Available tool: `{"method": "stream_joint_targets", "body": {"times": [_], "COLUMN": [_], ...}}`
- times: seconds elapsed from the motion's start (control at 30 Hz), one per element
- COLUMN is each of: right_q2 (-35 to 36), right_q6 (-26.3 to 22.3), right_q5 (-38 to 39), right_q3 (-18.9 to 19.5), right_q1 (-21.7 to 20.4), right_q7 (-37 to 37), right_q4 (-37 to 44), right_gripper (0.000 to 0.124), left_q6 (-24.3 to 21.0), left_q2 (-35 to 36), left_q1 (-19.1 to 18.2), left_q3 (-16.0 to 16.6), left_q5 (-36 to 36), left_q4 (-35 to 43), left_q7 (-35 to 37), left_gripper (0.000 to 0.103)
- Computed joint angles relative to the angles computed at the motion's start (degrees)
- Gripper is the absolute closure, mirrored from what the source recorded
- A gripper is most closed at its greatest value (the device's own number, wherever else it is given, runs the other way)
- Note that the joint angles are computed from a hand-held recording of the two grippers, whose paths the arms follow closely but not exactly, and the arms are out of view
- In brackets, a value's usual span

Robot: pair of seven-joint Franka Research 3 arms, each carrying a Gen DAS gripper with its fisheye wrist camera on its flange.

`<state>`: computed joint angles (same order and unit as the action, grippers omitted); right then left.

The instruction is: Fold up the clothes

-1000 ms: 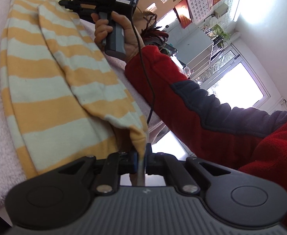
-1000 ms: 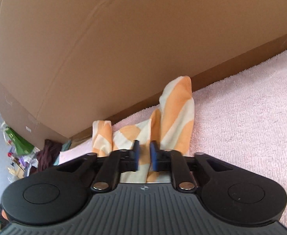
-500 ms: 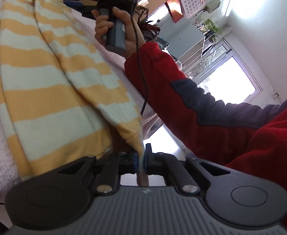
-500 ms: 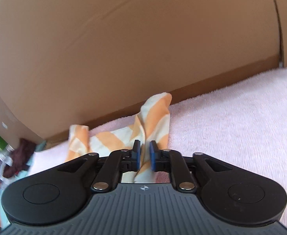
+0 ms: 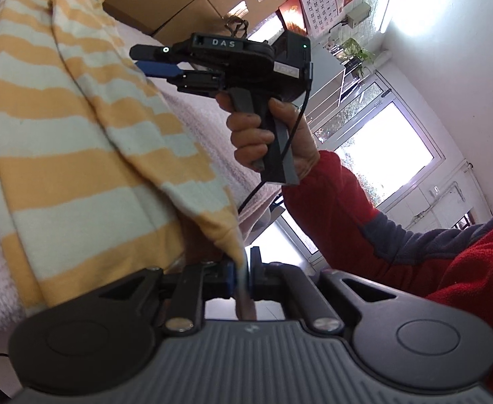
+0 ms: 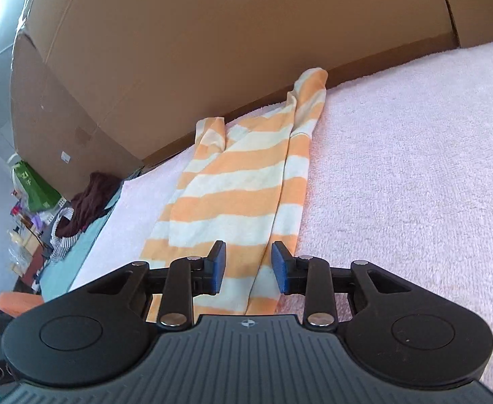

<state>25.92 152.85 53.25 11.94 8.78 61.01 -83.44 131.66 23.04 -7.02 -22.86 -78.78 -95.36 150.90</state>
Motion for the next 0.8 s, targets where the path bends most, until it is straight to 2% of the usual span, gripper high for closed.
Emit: {"method": "stream_joint_targets", "body": {"times": [0.03,0.07,0.1,0.2,0.27,0.33,0.4,0.43,0.53,0.63,0.73,0.77,0.8], "right_q2": [-0.46,-1.2,-1.73,-3.97,-5.0,-5.35,-5.23,-5.9,-10.31,-14.74,-17.46,-18.06,-18.56], "right_q6": [0.6,0.86,1.01,2.86,4.08,5.63,6.55,5.9,3.28,1.04,1.53,2.43,3.46], "right_q5": [-0.06,0.88,2.38,9.33,11.96,9.93,5.66,7.53,19.33,25.43,31.35,33.31,34.73], "right_q3": [0.19,0.77,1.37,3.0,2.54,0.78,-1.08,-0.21,2.16,1.27,0.04,-0.38,-0.84], "right_q1": [0.2,-0.08,-0.51,-1.6,-1.05,0.7,2.48,1.51,-1.38,-0.85,0.87,1.63,2.47], "right_q7": [-0.83,-2.25,-3.89,-10.07,-12.14,-10.52,-5.59,-6.53,-16.18,-21.97,-26.03,-27.63,-28.82], "right_q4": [-0.69,-1.65,-2.29,-4.86,-6.12,-7.24,-8.12,-9.1,-14.23,-19.74,-23.9,-24.72,-25.4], "right_gripper": [0.112,0.12,0.122,0.122,0.122,0.119,0.113,0.108,0.09,0.089,0.089,0.095,0.115], "left_q6": [0.48,0.97,1.43,1.44,1.22,1.84,1.95,2.17,2.22,1.94,1.78,2.11,2.43], "left_q2": [-0.13,-0.35,-0.61,-1.45,-1.42,-0.76,-0.19,-0.19,-0.31,-0.09,0.59,0.76,0.91], "left_q1": [-0.15,-0.26,-0.39,-0.42,-0.68,-1.4,-1.57,-1.44,-0.67,-0.22,-0.62,-0.92,-1.15], "left_q3": [-0.06,-0.19,-0.29,-0.51,-0.22,0.26,0.39,0.31,0.1,0.1,0.05,0.02,-0.06], "left_q5": [-0.09,-0.49,-0.93,-2.97,-3.38,-2.07,-0.91,-0.81,-1.79,-2.92,-2.42,-1.89,-1.4], "left_q4": [-0.1,-0.38,-0.69,-1.67,-1.78,-1.28,-0.85,-0.94,-1.62,-2.1,-1.51,-1.26,-1.05], "left_q7": [0.17,0.41,0.7,2.52,2.88,1.4,0.21,0.37,0.98,1.25,1.09,1.06,1.07], "left_gripper": [0.103,0.103,0.103,0.103,0.103,0.103,0.103,0.103,0.103,0.103,0.103,0.103,0.103]}}
